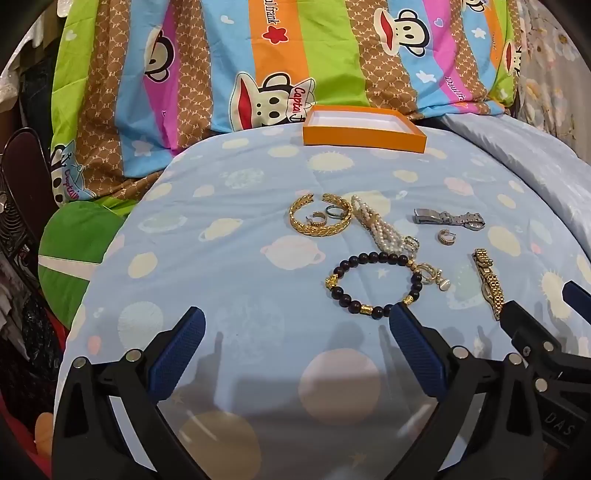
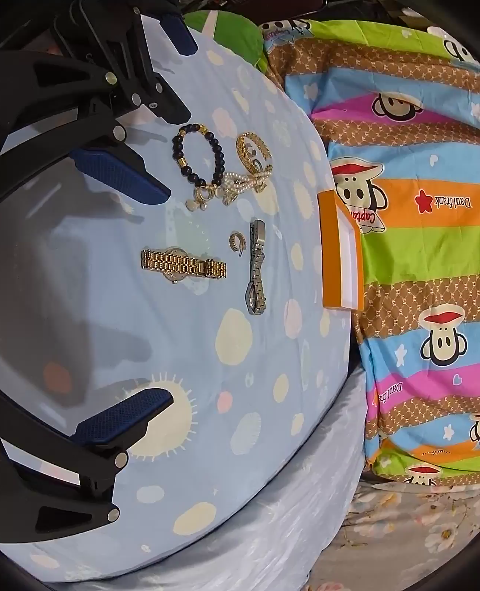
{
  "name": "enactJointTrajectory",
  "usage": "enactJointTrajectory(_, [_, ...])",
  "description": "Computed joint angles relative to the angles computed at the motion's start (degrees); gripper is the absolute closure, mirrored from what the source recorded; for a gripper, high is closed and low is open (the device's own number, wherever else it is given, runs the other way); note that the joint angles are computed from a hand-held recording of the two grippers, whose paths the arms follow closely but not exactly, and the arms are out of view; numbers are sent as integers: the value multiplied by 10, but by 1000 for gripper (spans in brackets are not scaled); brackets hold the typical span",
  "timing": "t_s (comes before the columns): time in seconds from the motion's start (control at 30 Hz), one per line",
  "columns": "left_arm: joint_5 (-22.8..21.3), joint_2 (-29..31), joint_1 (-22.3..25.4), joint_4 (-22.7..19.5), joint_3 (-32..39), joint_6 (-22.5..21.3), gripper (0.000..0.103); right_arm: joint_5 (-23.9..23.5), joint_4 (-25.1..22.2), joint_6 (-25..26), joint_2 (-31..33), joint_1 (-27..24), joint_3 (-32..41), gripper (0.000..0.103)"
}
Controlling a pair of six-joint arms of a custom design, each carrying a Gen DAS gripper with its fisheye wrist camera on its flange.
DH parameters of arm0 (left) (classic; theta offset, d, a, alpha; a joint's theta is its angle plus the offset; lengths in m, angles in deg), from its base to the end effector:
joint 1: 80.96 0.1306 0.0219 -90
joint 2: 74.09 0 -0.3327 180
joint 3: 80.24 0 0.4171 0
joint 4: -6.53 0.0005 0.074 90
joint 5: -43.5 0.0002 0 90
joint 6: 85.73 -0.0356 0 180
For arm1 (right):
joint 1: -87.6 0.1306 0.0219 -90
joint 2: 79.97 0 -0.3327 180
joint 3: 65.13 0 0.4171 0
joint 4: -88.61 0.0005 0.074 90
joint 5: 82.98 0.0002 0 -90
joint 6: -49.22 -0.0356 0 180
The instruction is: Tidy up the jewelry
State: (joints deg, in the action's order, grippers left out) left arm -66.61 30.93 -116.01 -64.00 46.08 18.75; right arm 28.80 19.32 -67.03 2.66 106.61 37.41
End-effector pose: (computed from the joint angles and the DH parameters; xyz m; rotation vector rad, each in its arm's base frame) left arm 0.4707 -0.3159 0.5220 0.2680 2.3467 0.0126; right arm 0.4214 0.1307 0.5212 0.3152 2.3333 -0.0826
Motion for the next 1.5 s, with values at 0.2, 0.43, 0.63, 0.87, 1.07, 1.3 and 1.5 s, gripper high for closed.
enactJointTrajectory(0.2, [-3,-1,-2,4,-2,-1,8,-12,3,-4,1,-6,-1,5])
enactJointTrajectory(0.43, [-17,0,-11,8,-5,4,9,0,10,0,-7,-1,-7,5])
enactJointTrajectory(0.63, [-13,-4,-6,9,-3,-3,9,2,13,1,-9,0,-10,5])
enactJointTrajectory(0.87, [-11,-6,-4,8,-2,-5,9,-3,18,5,-13,-2,-12,5])
enactJointTrajectory(1.07, [-12,-6,-4,10,-4,-4,9,-5,19,6,-13,-2,-12,5])
enactJointTrajectory(1.3, [-13,-7,-3,13,-7,-6,9,-6,23,5,-14,0,-15,5])
enactJointTrajectory(1.5, [-18,-7,-5,15,-9,-6,8,-6,22,5,-14,-1,-14,5])
